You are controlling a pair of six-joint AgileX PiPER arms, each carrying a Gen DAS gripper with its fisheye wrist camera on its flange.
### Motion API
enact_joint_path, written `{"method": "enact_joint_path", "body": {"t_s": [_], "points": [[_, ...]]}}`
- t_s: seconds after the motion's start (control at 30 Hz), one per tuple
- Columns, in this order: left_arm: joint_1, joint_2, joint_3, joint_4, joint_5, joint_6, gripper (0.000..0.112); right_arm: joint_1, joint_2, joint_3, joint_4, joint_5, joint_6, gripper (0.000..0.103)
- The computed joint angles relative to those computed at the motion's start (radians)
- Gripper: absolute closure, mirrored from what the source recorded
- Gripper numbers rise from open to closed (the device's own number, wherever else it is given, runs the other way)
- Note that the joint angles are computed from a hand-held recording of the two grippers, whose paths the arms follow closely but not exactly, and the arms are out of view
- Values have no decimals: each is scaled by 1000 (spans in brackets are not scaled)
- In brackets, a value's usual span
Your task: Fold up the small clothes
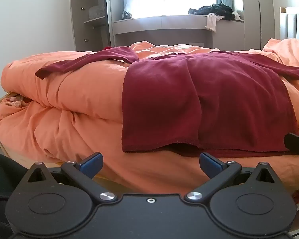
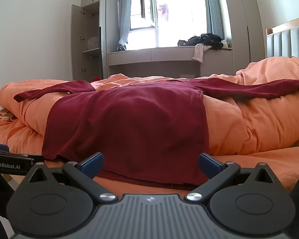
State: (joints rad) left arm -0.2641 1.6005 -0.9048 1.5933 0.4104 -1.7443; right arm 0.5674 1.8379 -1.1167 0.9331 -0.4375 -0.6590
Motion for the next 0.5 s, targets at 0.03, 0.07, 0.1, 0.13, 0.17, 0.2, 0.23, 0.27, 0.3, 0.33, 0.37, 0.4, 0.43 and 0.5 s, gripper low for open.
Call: {"method": "enact_joint_path", "body": {"t_s": [0.03, 0.07, 0.1, 0.13, 0.17, 0.2, 0.23, 0.27, 0.3, 0.33, 0.37, 0.4, 0.43, 0.5], "points": [[0, 0, 1, 8, 0, -9, 10, 0, 0, -1, 1, 0, -1, 0], [1, -1, 3, 17, -3, -19, 10, 1, 0, 1, -7, -3, 9, 0], [1, -1, 4, 19, -4, -20, 10, 0, 0, 2, -8, -3, 11, 0], [2, -2, 5, 26, -6, -25, 10, 0, -1, 2, -9, -1, 12, 0], [2, -3, 7, 31, -7, -30, 10, 1, -1, 2, -8, 0, 9, 0], [2, -3, 9, 37, -8, -34, 10, 2, -1, 2, -4, -1, 5, 0], [5, -2, 10, 42, -11, -37, 10, 3, -2, 2, -1, -1, 2, 0], [7, -2, 10, 44, -13, -38, 10, -3, 8, -6, -15, 3, 13, 0], [10, -1, 11, 48, -17, -40, 10, -6, 13, -10, -19, 4, 17, 0], [15, -1, 12, 53, -22, -42, 10, -5, 15, -11, -18, 3, 16, 0], [21, -1, 2, 27, -24, -11, 10, -4, 13, -10, -12, 5, 13, 0], [26, -1, 2, 28, -29, -11, 10, -4, 12, -9, -11, 5, 13, 0], [33, -1, 2, 32, -35, -13, 10, -4, 13, -10, -10, 5, 13, 0], [-2, 3, 0, 17, 9, -15, 10, -3, 11, -9, -7, 7, 9, 0]]}}
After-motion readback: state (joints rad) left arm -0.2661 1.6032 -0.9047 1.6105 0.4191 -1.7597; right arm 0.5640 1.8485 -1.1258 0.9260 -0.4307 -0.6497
